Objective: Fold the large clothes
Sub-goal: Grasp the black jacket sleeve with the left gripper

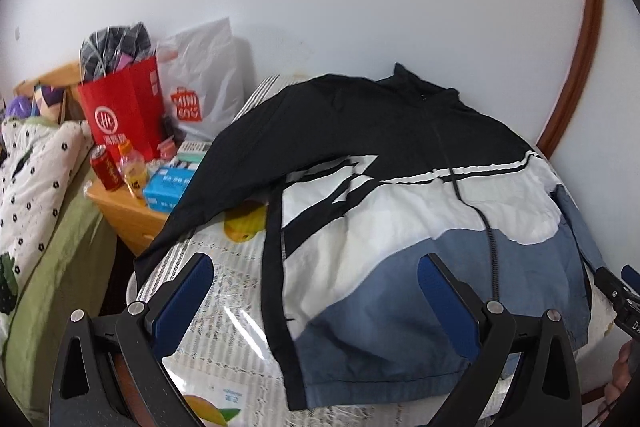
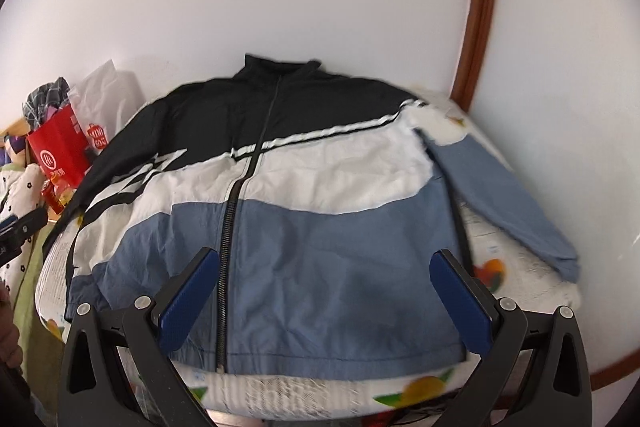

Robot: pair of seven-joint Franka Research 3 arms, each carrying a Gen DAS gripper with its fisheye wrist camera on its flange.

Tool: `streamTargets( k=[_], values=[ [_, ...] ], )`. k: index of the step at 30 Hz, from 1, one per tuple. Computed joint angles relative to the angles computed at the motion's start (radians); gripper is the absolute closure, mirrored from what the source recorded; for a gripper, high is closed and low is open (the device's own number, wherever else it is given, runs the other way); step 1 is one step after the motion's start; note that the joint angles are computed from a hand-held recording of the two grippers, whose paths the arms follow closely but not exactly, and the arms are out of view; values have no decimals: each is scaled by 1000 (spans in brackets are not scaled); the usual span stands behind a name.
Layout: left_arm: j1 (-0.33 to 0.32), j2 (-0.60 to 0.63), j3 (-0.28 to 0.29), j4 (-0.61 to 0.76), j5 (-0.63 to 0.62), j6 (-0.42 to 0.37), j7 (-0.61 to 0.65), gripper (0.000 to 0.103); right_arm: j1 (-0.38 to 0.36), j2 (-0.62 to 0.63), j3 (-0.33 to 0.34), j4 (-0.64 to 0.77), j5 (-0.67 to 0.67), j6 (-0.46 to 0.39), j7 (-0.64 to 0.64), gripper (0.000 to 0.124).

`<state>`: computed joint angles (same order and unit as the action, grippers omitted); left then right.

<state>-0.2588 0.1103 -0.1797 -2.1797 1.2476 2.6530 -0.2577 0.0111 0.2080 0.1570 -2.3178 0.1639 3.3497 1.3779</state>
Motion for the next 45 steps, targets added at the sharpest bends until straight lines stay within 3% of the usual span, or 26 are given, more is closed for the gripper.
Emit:
streamTargets(
  k=[2,8,12,16,22,23,28,32,34,36,39,45],
  values=[
    [16,8,13,-6,1,16,14,1,59,41,-41,51,25,-27,-7,21],
    [54,52,48,13,-10,53,47,4,-5,152,57,181,49,-76,-42,30],
    [61,96,70,46,-6,35,69,7,149,197,-94,254,76,-113,-50,46],
    [72,141,92,79,-12,36,114,9,212,245,-169,329,88,-153,-49,47],
    [73,212,125,131,-28,13,153,11,390,328,-398,430,39,-227,57,47],
    [76,229,128,143,-47,6,174,14,400,343,-416,449,26,-246,76,47],
    [73,281,152,182,-81,12,216,21,334,374,-364,508,-12,-313,100,47],
    [68,317,170,204,-113,36,232,34,379,416,-431,555,-94,-340,152,47],
    [55,318,187,209,-93,39,202,48,398,425,-463,567,-129,-347,184,47],
    [61,320,187,218,-107,49,222,73,380,423,-451,572,-142,-341,193,47],
    [76,317,188,221,-145,88,230,95,350,417,-427,576,-148,-335,192,47],
    [56,277,202,236,-155,63,226,98,291,408,-374,586,-137,-313,157,47]
  ],
)
